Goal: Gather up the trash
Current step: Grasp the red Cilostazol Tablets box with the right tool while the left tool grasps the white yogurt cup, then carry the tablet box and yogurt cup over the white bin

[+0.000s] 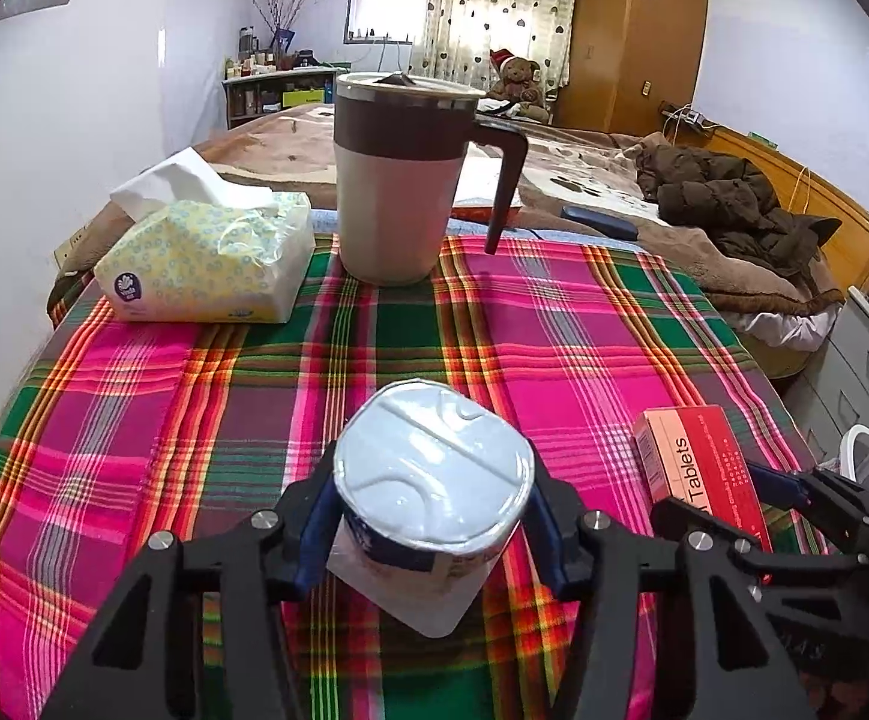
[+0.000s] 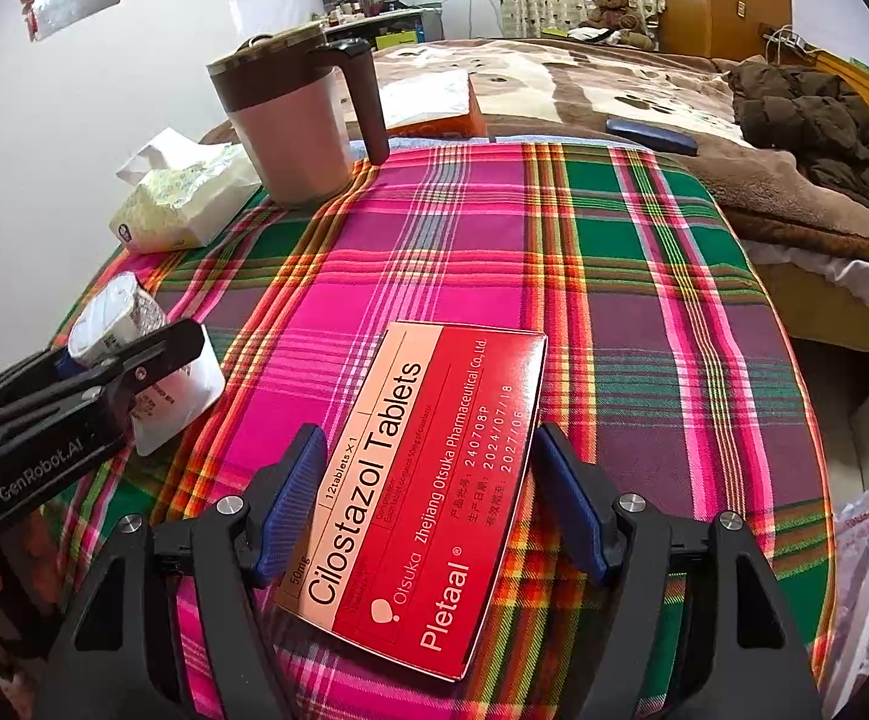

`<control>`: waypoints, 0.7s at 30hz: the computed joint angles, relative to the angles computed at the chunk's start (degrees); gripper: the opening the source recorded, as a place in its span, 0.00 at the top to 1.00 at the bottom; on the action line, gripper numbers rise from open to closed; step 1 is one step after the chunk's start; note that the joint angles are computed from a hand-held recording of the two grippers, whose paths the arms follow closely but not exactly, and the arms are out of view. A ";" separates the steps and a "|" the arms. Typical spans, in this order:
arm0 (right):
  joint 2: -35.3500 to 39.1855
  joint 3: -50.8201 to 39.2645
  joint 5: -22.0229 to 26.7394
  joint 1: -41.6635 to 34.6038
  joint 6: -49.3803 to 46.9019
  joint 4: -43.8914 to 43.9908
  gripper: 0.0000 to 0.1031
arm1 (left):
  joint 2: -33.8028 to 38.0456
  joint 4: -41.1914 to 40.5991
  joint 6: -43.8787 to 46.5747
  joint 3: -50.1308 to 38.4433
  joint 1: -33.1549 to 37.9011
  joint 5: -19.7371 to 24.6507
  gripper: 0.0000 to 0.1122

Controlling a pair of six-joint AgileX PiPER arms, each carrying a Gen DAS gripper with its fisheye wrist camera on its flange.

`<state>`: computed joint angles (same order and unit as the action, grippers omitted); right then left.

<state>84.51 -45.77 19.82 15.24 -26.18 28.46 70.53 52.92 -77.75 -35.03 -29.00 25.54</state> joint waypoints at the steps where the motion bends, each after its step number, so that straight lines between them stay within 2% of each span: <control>1: -0.36 0.32 0.15 -0.51 -1.43 1.52 0.32 | -0.46 0.37 -0.56 0.09 -0.88 0.86 0.50; 6: -1.96 1.36 1.25 -1.98 -4.43 4.17 0.32 | -2.76 1.10 -2.95 0.04 -6.08 5.72 0.50; 11: -5.57 3.00 2.62 -4.29 -7.19 6.12 0.32 | -4.58 2.37 -5.70 -0.87 -13.44 12.36 0.50; 21: -15.26 6.56 9.31 -15.28 -15.63 10.36 0.32 | -3.17 4.10 -12.26 -6.33 -29.79 23.81 0.50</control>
